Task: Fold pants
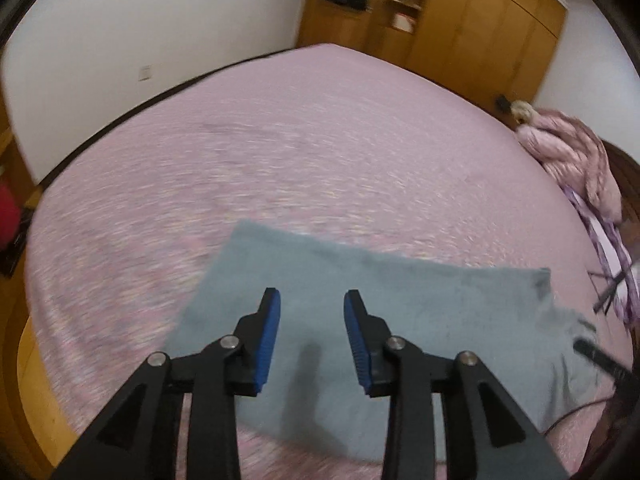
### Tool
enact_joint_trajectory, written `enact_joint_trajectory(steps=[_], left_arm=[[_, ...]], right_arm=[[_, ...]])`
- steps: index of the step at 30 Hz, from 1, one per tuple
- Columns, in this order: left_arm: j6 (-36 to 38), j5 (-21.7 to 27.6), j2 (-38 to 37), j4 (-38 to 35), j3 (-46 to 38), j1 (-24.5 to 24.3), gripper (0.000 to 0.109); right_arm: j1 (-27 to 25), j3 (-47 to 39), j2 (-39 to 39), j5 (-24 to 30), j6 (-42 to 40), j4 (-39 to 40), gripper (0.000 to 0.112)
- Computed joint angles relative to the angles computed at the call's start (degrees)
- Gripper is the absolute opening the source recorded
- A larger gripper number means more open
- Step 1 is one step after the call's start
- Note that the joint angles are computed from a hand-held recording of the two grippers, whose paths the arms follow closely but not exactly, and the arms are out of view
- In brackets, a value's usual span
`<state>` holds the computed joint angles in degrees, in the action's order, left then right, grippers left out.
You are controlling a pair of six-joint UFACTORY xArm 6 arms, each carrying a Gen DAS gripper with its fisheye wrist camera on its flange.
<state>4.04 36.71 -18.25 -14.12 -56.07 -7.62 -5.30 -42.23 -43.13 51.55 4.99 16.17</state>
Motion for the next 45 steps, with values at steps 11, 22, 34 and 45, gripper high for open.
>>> enact_joint_trajectory(steps=[11,22,34,45], left_arm=[[-4.66,-4.3,8.66,7.72,-2.3,-0.81,0.035],[-7.86,-2.67,9.13,9.75,-4.14,-1.91,0.039],[0.86,5.92,8.74,-1.86,-8.18,-10.78,0.064],[7.63,7.73,16.87,-10.05,-17.65,-24.25,0.063]], right_arm=[[4.63,-7.87,20.45,-12.6,7.36,-8.08,0.012],[0.35,-7.47,14.95,-9.77,2.74,-4.53,0.014],[-12.75,0.5,-1.54,1.68,1.81,-13.61,0.019],[-17.01,3.94,-0.78,-2.32,-2.48,-9.54,0.019]])
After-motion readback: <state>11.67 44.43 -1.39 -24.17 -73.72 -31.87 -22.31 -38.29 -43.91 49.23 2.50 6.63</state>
